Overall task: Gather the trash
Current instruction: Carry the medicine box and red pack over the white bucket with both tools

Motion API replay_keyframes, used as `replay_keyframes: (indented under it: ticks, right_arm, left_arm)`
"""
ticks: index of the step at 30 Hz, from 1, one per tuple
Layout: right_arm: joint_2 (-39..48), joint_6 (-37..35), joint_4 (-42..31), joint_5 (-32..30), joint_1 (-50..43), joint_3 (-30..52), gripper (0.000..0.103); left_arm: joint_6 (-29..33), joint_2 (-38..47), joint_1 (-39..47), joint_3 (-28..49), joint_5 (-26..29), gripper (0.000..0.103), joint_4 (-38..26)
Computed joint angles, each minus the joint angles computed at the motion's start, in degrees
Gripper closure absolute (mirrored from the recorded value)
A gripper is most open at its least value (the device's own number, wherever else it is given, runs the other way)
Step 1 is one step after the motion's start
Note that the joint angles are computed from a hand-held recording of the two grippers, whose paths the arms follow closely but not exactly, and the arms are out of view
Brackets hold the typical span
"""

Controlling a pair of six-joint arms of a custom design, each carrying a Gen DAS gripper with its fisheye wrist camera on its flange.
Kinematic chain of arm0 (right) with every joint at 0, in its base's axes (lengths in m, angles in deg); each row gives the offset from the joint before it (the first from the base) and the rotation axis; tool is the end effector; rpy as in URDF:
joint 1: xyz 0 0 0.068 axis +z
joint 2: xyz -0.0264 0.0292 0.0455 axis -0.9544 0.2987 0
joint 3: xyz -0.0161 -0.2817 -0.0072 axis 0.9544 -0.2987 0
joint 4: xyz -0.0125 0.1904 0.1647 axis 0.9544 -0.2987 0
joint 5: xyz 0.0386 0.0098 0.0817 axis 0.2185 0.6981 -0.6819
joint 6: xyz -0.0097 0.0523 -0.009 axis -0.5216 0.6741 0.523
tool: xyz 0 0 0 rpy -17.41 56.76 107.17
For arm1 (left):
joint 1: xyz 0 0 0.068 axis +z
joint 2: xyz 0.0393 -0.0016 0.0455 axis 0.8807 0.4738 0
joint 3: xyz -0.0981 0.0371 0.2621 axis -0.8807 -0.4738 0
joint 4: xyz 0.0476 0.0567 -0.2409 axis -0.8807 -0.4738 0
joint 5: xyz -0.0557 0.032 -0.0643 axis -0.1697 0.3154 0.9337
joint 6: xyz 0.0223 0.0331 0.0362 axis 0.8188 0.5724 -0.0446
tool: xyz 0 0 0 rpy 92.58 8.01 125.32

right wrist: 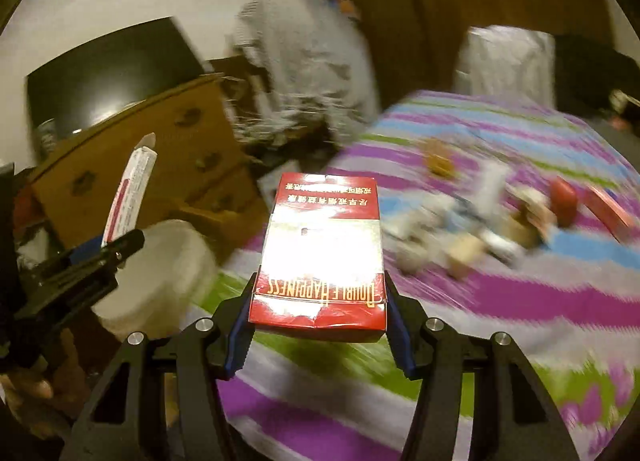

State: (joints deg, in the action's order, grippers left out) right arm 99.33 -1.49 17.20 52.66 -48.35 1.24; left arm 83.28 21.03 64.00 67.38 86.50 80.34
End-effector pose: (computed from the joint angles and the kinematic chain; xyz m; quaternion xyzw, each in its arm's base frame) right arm 0.2627 0.1128 0.1243 0.0341 0.8801 0.1346 0.4539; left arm 0.2880 0.0092 0.1419 0.0445 0.8745 0.0074 0.4828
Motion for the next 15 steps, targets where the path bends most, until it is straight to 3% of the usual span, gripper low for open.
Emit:
replay_keyframes:
  ticks: [7,15]
  right_arm:
    - [12.03,-1.84,-17.57,-4.22,7.77,28.94,0.045]
    - [26.78,-2.20,-36.00,-8.14,11.60,57.79,0.045]
  left_arm:
    - [5.20,4.14,15.24,10.22,4.24,0.052,-6.76]
    - [9.14,11.46,22.20,20.09,4.94,0.052,-11.51]
